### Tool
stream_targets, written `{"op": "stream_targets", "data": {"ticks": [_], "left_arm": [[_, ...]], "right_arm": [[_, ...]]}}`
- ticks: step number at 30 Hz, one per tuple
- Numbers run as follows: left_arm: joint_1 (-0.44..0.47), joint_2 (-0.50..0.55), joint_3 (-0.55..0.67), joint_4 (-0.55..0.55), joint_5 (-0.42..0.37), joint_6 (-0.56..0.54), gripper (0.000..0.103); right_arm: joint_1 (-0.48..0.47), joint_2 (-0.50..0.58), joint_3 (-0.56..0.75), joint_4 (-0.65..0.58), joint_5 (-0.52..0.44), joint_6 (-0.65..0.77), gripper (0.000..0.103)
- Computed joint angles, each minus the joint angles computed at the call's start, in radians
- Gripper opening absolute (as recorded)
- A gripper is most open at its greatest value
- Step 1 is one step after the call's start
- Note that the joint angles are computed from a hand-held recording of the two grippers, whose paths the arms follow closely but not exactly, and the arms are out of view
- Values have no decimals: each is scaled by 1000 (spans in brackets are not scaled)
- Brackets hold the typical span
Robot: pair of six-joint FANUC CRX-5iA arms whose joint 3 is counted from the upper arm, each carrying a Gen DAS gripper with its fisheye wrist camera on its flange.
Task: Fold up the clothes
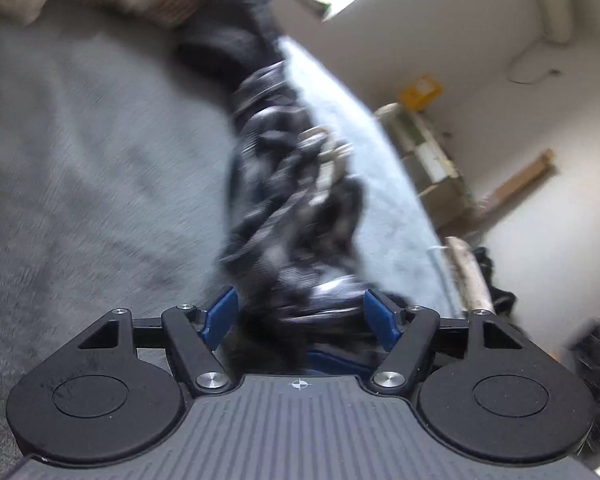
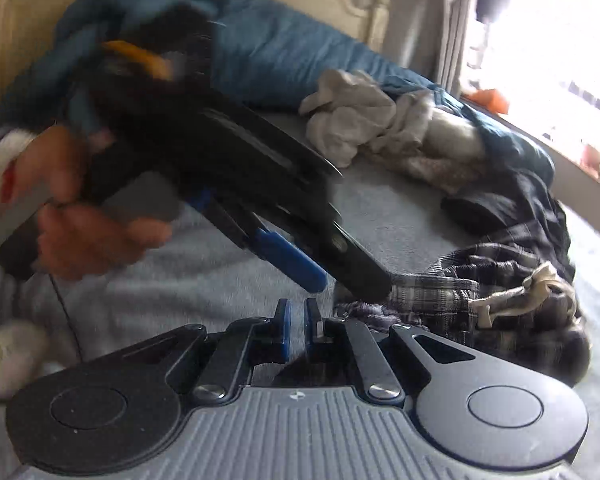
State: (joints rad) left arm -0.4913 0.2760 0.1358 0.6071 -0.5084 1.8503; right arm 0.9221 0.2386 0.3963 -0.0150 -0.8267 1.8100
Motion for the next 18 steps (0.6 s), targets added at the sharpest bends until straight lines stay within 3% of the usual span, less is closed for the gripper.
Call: {"op": "stream_targets", "data": {"ticks": [2,5,10,13,18], "left_arm": [[6,9,-19,35,7,13,68],[-2,7,-77,158,78,-48,68],[-29,19,-113,326,176,-172,65],[-31,33,-97,327,182,-173,54],[-6,46,-34,145,137,-34,23]], "right_arm": [[11,-10,-23,45,5,-24,9],[-10,-24,-8,29,-6,-75,11],[-83,-17,49,38,-4,-249,33],[-125,50,125,118,-19,-313,42],[-185,234,353,187,-142,-256,52]]}}
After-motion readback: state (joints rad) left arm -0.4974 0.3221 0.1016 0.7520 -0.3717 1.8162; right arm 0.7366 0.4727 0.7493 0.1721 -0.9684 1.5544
